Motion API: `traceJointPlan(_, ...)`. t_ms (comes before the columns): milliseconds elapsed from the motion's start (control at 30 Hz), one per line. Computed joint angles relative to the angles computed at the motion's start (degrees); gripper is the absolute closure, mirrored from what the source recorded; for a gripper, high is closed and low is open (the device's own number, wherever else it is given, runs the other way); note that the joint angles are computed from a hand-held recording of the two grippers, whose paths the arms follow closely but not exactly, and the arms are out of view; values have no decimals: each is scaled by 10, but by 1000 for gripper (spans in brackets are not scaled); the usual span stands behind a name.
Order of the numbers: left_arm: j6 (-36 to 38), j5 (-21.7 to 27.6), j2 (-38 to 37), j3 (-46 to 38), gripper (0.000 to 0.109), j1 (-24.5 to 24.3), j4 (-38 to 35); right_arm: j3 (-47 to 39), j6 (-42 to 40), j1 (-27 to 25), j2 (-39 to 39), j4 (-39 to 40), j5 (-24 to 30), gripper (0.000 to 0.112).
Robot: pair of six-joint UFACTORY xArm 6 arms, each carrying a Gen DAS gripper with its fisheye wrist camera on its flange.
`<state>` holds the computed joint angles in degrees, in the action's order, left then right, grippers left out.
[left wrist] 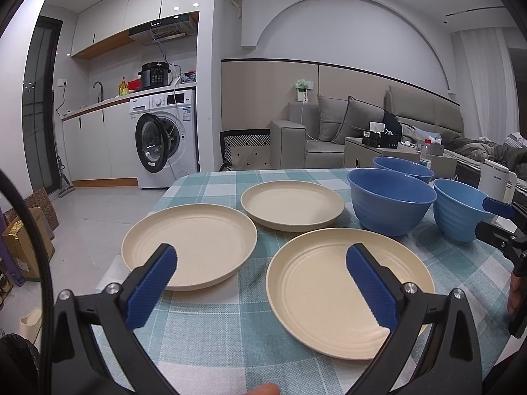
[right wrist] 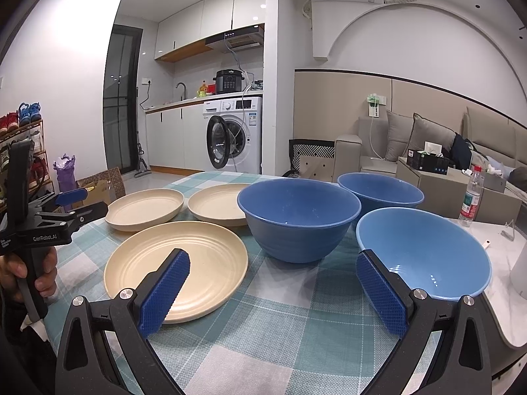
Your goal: Organize plates and bowls
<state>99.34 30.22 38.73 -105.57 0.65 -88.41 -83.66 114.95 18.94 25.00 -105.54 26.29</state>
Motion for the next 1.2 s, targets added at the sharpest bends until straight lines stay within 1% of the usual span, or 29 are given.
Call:
traceJointPlan(233,13,1,-6,8,6,1,-8,0,-6,2,0,3,2,10)
traceJointPlan(300,10,-2,-5,7,6,0,-6,-1,-24,5,1,23,15,10)
traceJointPlan(467,-20,-11,4,-5,6,-3,22,-4,-39,6,4,43,23,10)
traceJointPlan(533,-31,-17,7,-9,6,-4,30,-5,-54,9,5,64,36,10)
traceJointPlan(600,-58,-20,11,-14,6,-5,55,-10,-71,7,7,81,26,10)
traceJointPlan(700,-95,-16,16,-21,6,-6,94,-18,-100,10,7,98,29,10)
traceJointPlan(800,-93,-18,9,-18,6,-6,96,-27,-121,9,2,116,17,10)
traceJointPlan(867,-101,-16,4,-20,6,-5,100,-36,-154,8,0,143,5,10)
traceJointPlan(1000,-139,-3,6,-41,6,-2,122,-51,-217,10,-5,187,-1,10)
traceJointPlan(1067,-157,-2,9,-53,6,-2,141,-59,-246,9,-8,206,-11,10)
traceJointPlan(1200,-215,6,27,-90,6,0,188,-86,-317,12,-3,257,-5,10)
